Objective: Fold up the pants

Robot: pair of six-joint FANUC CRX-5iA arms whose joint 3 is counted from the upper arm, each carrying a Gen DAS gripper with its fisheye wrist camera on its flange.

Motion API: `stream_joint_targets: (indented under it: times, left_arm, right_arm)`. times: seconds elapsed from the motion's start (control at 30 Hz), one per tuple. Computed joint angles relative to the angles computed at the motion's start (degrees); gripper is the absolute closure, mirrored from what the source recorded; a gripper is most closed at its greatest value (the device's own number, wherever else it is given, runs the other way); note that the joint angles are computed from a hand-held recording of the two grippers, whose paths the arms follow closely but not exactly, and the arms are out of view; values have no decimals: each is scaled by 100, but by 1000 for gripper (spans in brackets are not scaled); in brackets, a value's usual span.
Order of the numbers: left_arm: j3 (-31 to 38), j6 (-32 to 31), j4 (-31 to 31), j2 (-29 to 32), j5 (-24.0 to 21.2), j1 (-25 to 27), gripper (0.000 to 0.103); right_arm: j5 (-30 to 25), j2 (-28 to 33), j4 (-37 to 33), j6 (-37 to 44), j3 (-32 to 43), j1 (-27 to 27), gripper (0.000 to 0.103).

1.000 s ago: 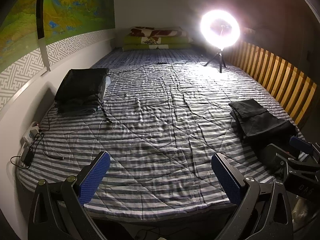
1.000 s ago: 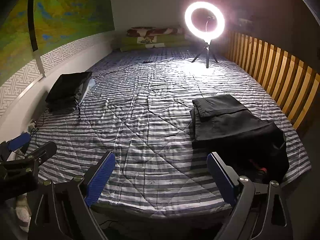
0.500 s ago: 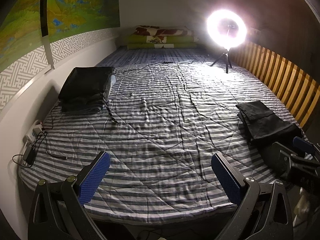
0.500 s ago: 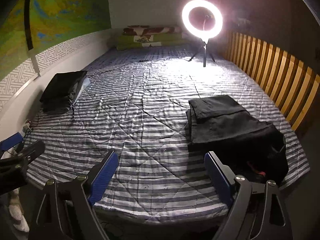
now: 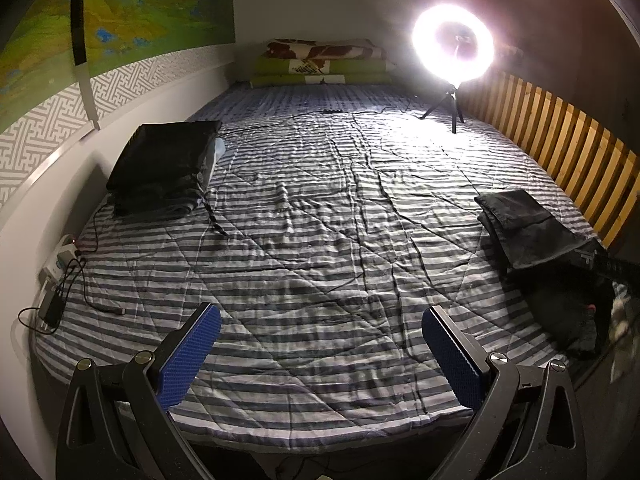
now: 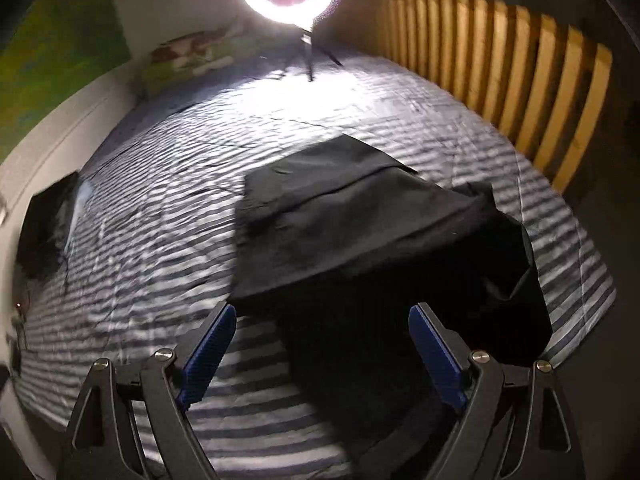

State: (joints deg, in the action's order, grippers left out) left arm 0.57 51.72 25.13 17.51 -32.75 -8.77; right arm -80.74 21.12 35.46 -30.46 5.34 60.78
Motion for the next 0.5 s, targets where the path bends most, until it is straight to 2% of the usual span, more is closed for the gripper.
stream_joint_targets:
  times: [0.2,0.4,0.43,0.47,0.5]
  left_arm:
    - [146,68,-102,120,-77,-13,1]
    - [234,166,-270,166,-99,94,1]
    - [263,213,-328,176,-108,123,1]
    - [276,207,-333,184,-116,155,1]
    - [299,224,-355,190,-131,184,1]
  right_arm:
    - [770,-496,-346,-211,-725,-458,17]
    - [1436,-579,-646,-465,-1016,-983,17]
    - [1461,-541,-662,-492,-991,-1045,22]
    - [1405,-472,-644,-478,-916,-1085,48]
    - [1265,-317,-706,-221,-684,-1148,64]
